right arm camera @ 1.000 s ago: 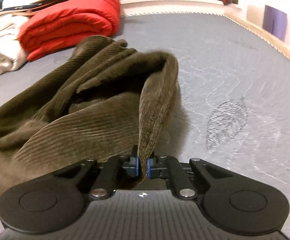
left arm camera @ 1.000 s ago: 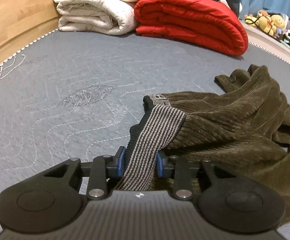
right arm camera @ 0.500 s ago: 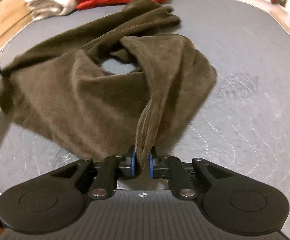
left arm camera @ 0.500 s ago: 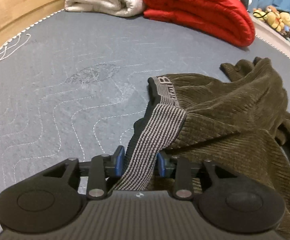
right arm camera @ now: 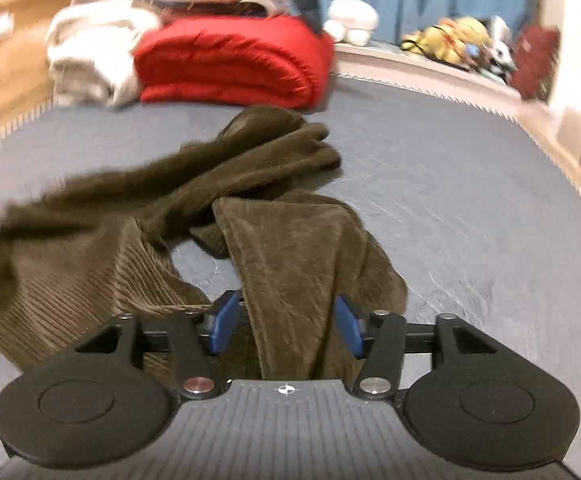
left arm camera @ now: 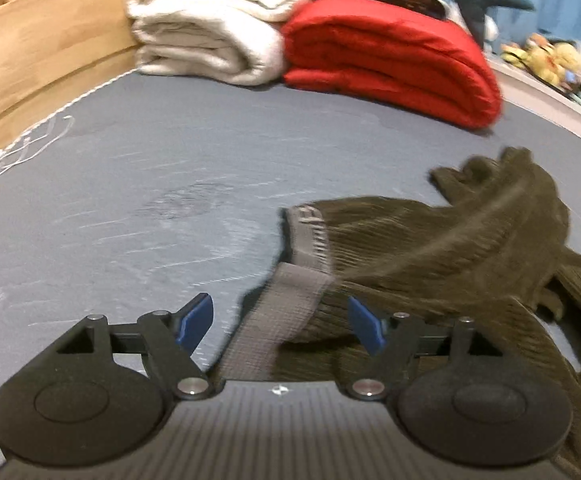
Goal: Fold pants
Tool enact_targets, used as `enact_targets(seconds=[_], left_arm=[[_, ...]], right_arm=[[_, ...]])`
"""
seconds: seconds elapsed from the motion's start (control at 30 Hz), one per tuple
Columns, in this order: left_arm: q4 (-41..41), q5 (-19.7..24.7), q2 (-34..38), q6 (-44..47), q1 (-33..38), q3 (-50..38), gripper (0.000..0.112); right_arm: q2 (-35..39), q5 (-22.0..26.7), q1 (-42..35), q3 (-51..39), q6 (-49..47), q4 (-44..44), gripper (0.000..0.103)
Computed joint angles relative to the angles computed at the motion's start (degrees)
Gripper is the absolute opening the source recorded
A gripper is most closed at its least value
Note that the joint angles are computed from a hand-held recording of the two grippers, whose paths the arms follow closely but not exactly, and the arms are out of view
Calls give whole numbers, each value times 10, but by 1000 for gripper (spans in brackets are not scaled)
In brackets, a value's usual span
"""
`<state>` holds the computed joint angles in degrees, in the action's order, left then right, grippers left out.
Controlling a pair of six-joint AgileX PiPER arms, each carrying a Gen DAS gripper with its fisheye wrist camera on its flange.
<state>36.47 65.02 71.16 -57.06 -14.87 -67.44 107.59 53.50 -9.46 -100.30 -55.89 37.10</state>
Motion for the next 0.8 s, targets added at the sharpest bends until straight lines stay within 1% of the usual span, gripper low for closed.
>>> enact_targets(seconds=[0.03, 0.07, 0.1, 0.13, 0.17, 0.2, 0.23, 0.3, 0.33, 0.37, 0.4, 0.47, 0.5, 0.57, 0.63, 0.67, 0.7, 0.73, 0.77, 0.8], left_arm=[[0, -3, 4, -1, -6, -1, 79], [-6, -7, 7, 5, -11, -4, 79], [-12, -11, 9, 9, -16, -4, 79], [-17, -13, 10, 10, -20, -5, 79], [-20, -15, 11, 11, -23, -5, 79], [-21, -20, 11, 13, -25, -4, 79], [-22, -23, 11, 15, -26, -3, 79], [-28, -32, 11, 23, -24, 1, 79], [-31, -34, 8, 28, -22, 5, 79], [-32, -36, 9, 30, -21, 6, 79], [-33, -37, 9, 32, -20, 7, 79], [-34, -37, 7, 33, -23, 9, 79], [-35, -39, 6, 36, -22, 10, 79], [-34, -39, 3, 37, -27, 13, 79], [-34, -40, -1, 39, -30, 17, 79], [-34, -40, -1, 39, -31, 18, 79], [-34, -41, -1, 41, -31, 20, 79], [-34, -40, -2, 41, -33, 21, 79], [-35, -41, -1, 42, -33, 21, 79], [-37, -41, 0, 43, -33, 21, 79]], right_arm=[[1, -28, 21, 11, -6, -18, 66], [4, -62, 42, 23, -10, -34, 68], [1, -88, 57, 37, -12, -50, 69], [3, -118, 73, 49, -10, -71, 67], [8, -137, 85, 54, -4, -90, 66], [10, -143, 90, 57, 2, -101, 57], [14, -145, 93, 55, 9, -110, 43], [22, -149, 96, 51, 21, -122, 28], [22, -155, 93, 54, 17, -119, 18], [20, -158, 85, 55, 7, -108, 13], [16, -160, 79, 59, 5, -101, 10], [12, -165, 62, 52, 42, -118, 9], [14, -158, 51, 39, 68, -131, 9], [18, -126, 23, 9, 121, -158, 8], [26, -100, 1, -16, 175, -212, 8], [34, -75, -13, -33, 194, -230, 8], [45, -39, -29, -55, 204, -237, 8], [62, 13, -47, -84, 204, -239, 8], [73, 47, -62, -96, 196, -237, 8], [79, 65, -71, -98, 187, -239, 9]])
